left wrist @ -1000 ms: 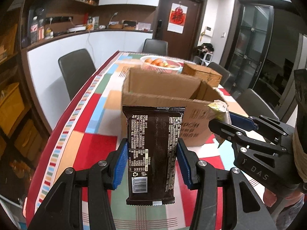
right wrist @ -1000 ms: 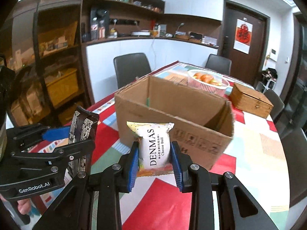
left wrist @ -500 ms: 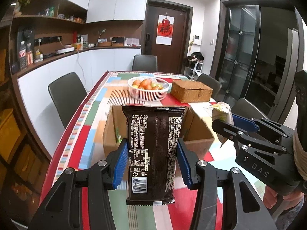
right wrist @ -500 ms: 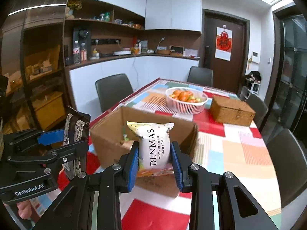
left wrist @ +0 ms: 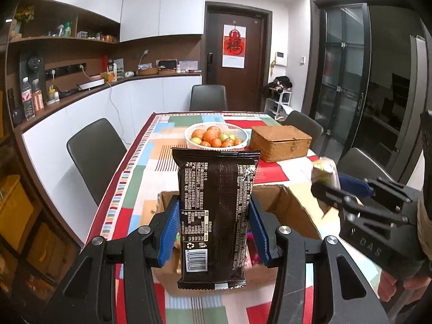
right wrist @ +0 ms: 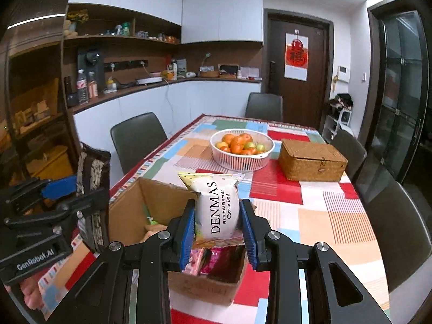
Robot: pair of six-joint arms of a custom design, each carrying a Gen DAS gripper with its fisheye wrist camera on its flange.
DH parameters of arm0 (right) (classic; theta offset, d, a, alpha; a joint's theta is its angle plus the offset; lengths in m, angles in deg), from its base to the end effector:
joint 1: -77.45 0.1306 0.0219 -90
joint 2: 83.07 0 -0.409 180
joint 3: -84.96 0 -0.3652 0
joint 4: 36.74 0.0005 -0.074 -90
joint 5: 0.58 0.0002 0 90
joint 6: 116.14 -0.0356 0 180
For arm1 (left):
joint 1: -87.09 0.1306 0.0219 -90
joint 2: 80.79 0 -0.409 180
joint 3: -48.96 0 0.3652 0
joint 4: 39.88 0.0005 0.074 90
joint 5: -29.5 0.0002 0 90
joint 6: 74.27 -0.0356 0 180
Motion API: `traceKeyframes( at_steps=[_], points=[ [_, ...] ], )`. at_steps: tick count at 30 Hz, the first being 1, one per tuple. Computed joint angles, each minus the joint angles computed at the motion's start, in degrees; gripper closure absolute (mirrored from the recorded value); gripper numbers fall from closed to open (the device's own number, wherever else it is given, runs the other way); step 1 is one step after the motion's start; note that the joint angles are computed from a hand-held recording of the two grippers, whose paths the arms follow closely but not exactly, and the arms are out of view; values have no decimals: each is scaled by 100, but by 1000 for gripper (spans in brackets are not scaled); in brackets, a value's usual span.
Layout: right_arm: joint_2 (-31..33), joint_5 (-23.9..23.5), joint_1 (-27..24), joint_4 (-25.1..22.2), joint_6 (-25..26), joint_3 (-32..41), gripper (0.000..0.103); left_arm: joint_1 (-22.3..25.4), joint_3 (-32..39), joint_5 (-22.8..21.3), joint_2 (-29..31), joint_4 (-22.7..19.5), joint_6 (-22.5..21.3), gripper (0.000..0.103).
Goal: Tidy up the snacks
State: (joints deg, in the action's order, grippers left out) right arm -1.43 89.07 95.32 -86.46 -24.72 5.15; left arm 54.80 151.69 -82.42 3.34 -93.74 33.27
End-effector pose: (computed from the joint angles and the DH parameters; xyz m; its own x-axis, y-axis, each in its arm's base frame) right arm 0.3830 0.1232 0.5945 -0.4847 -0.1823 -0.8555 -0.3239 0.9459 -0.0180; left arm 0.3564 -0.2101 0.5920 -0.5370 0.0086 -0.8435 0.0798 0.9960 -0.0406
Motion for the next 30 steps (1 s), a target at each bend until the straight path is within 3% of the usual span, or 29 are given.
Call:
traceKeyframes(
  at_steps=[7, 14, 18, 19, 21, 24, 26, 30],
  points=[
    [473, -232, -37, -406, 3, 301, 70, 321, 323, 280, 474, -176, -16, 55],
    [708, -321, 4, -560, 47, 229, 70, 460, 443, 549, 825, -610, 118, 53],
    [801, -252, -5, -627, -2, 215, 67, 374, 234, 253, 701, -612, 217, 43],
    [796, -266, -19, -608, 6, 198, 62, 333, 158, 164, 627, -559, 222, 36],
    [703, -207, -17, -503, 14, 67, 51, 244, 12, 16, 464, -470, 223, 34],
    [529, -111, -14, -348, -40, -116, 50, 75, -249, -238, 159, -315, 187, 34],
    [337, -122, -14, -284, -63, -290, 50, -40, -416, -409, -35, -216, 150, 26],
    [-117, -3, 10, -63, -130, -693, 38, -353, -706, -838, -371, -91, 148, 20]
  ],
)
